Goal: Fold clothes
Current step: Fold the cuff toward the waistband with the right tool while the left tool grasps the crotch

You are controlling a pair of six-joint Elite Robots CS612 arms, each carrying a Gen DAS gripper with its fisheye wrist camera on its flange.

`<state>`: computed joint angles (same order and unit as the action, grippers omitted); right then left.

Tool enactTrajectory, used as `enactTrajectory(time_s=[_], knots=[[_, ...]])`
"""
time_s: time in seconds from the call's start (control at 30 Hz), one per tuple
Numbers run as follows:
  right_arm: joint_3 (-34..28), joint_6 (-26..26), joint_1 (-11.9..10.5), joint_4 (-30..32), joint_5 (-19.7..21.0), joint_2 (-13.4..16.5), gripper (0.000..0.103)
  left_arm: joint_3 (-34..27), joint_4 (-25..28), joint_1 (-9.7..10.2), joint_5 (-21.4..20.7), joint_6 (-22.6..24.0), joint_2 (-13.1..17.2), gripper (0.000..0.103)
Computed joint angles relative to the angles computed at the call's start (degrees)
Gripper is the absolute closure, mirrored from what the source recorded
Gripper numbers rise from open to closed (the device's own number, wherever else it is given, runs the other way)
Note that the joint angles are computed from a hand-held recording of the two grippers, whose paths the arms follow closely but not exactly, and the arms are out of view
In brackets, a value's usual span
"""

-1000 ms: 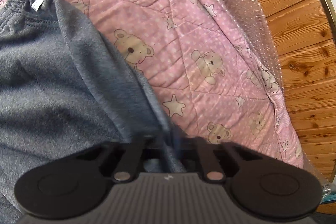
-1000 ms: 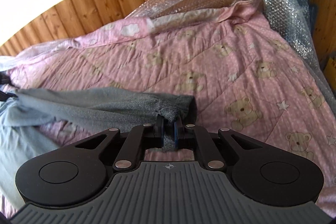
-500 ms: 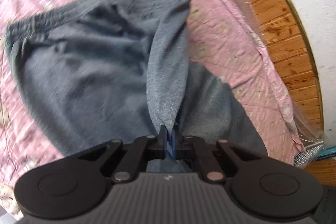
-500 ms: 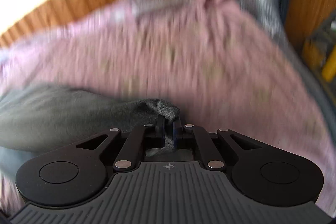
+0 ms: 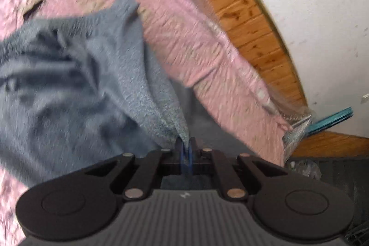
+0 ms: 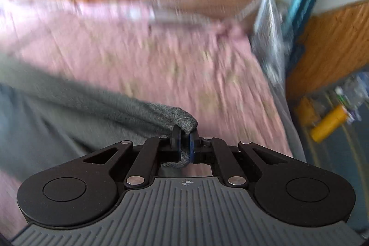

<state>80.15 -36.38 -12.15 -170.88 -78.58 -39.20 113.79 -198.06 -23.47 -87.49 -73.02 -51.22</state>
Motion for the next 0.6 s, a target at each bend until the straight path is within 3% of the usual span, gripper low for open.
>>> enactTrajectory(time_s=[0.13,0.23,0.37,0.43,0.5,0.57,0.6], knots=[[-1.02,0.81,0.47,6.95,-4.85,2.35,0.099,0.54,2.30,-0.96,-0.60,-5.65,2.35,0.099],[-0.12,1.41,0.46,5.18,-5.28,2.34,0.099,0.73,2.39,-1.08,0.37,-3.94,1.54,0.099],[2.07,2.10,-0.19,-0.10,-2.52,1.06,0.099,1.10,4.71,-1.37,0.79,-0.72,0.16,0.099],[1.62,-0.06,-0.12,4.56,-3.72,1.34,0.097,1.05,6.76,-1.42,-0.03,-1.71,0.58,0.099],[2.06,-1.42,-0.33,7.83,-5.14,1.44,0.090,1.05,8.62,-1.56,-0.50,-2.71,0.90,0.099],[3.56,3.87,-1.41,8.24,-3.45,0.12,0.067,1.19,9.17,-1.73,0.22,-2.78,0.72,0.099],[4.42,7.42,-2.22,9.52,-1.46,-0.98,0.065,1.30,8.79,-1.75,0.43,-2.83,0.67,0.099]])
